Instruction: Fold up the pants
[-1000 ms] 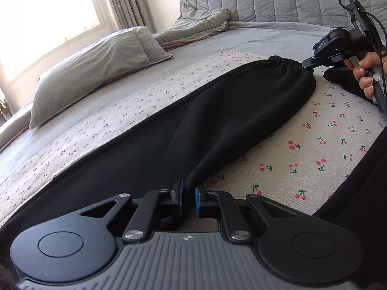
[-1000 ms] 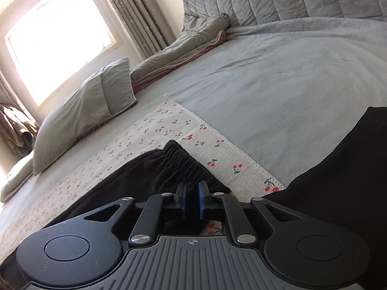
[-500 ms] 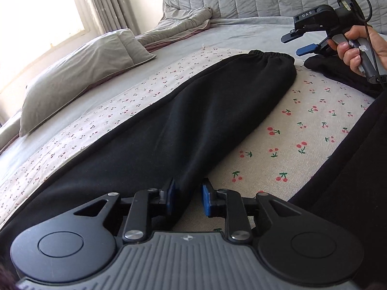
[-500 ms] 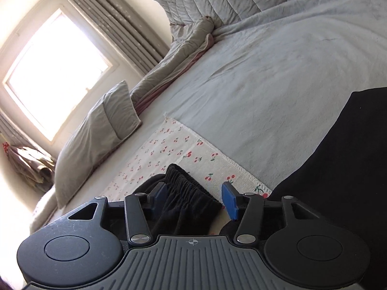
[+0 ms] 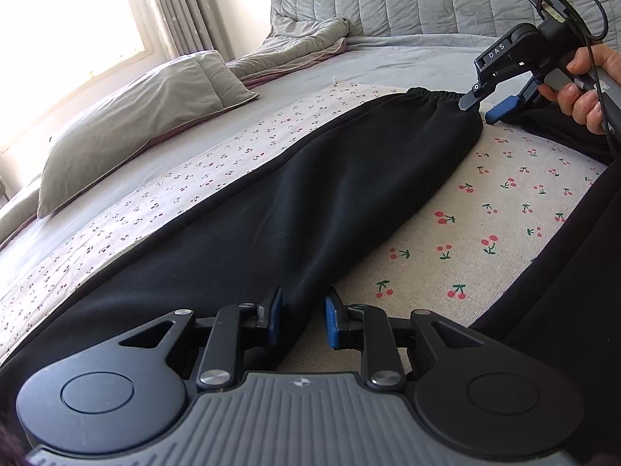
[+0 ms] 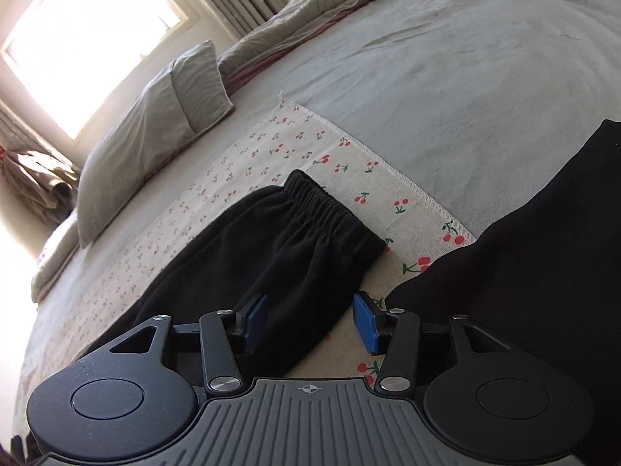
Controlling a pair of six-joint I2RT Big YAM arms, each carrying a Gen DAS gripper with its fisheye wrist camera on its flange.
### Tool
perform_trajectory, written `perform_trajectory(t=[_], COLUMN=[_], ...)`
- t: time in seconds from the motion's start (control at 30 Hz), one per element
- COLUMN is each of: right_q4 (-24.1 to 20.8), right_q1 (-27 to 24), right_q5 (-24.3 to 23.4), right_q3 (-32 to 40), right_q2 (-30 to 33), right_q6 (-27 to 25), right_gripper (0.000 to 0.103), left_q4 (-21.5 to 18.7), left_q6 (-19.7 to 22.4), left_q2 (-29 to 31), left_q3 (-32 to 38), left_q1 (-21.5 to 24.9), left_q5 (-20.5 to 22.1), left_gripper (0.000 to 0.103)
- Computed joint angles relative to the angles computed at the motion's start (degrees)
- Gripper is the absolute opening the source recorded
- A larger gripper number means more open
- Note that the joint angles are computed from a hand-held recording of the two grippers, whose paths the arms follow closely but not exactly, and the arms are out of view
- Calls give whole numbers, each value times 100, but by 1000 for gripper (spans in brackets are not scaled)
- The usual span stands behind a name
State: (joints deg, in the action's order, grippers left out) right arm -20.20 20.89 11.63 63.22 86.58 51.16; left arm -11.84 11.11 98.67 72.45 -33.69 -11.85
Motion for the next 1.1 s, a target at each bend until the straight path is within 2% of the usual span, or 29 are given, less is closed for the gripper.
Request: perform_trajectory(t=[0.07,0.13,0.17,0.23,0.3,0.33,0.4,0.43,0.5,0.57,0.63,0.7,0.77,0.8,0.83,0.9,0.93,0.97,1.03,1.1], right_q4=[-49,92,240,808,843,897,1072,1051,567,134,39,-105,-11,110,166,192,252,290,139,-81], right_q1=[57,143,168,199,224,226,258,302,360,331,330,367,380,373,369,405,452,504,606,747], right_q5=[151,511,664,1071,1453,1483,1571,1740,2037,2006,2042,2173,2199,2140,2102,2242,2388,2522,2670,2715], right_q3=[82,112,93,-43,-9,-33,-145,-149,19,194,277,402,354,295,256,226,194,172,239,358], right_q2=[111,251,308,412,507,498,389,352,376,507,598,681,665,626,585,507,460,414,331,257], right_q6=[-29,-126,-161,-262,-253,-243,-248,-323,-318,-235,-357,-463,-503,-518,-499,-552,-602,-644,-700,-763], right_gripper=[52,52,52,51,30,18,12,10,9,9,9,9,12,14,23,40,57,69,72,76], left_q4=[9,16,19,45,100,146,386,464,385,265,161,-2,-5,21,29,181,260,272,154,-87], left_q6=[24,74,93,151,246,317,453,471,404,404,400,220,11,-111,-218,-508,-634,-707,-835,-1015], left_q2=[-4,-4,-3,-5,-4,-1,-6,-9,9,37,15,-17,-59,-93,-128,-254,-336,-434,-674,-898], left_q3=[-5,-8,-10,-26,-52,-67,-141,-163,-124,-94,-86,-35,-52,-85,-110,-240,-309,-371,-468,-540], left_q1=[-5,-16,-25,-55,-101,-123,-178,-188,-177,-150,-100,-28,16,22,27,-2,-18,-27,-20,29], left_q5=[-17,-59,-86,-177,-302,-368,-530,-536,-413,-292,-121,106,229,252,267,164,89,52,-15,-94], left_gripper=[25,25,25,25,25,25,20,18,14,13,13,13,17,25,31,62,67,71,78,91])
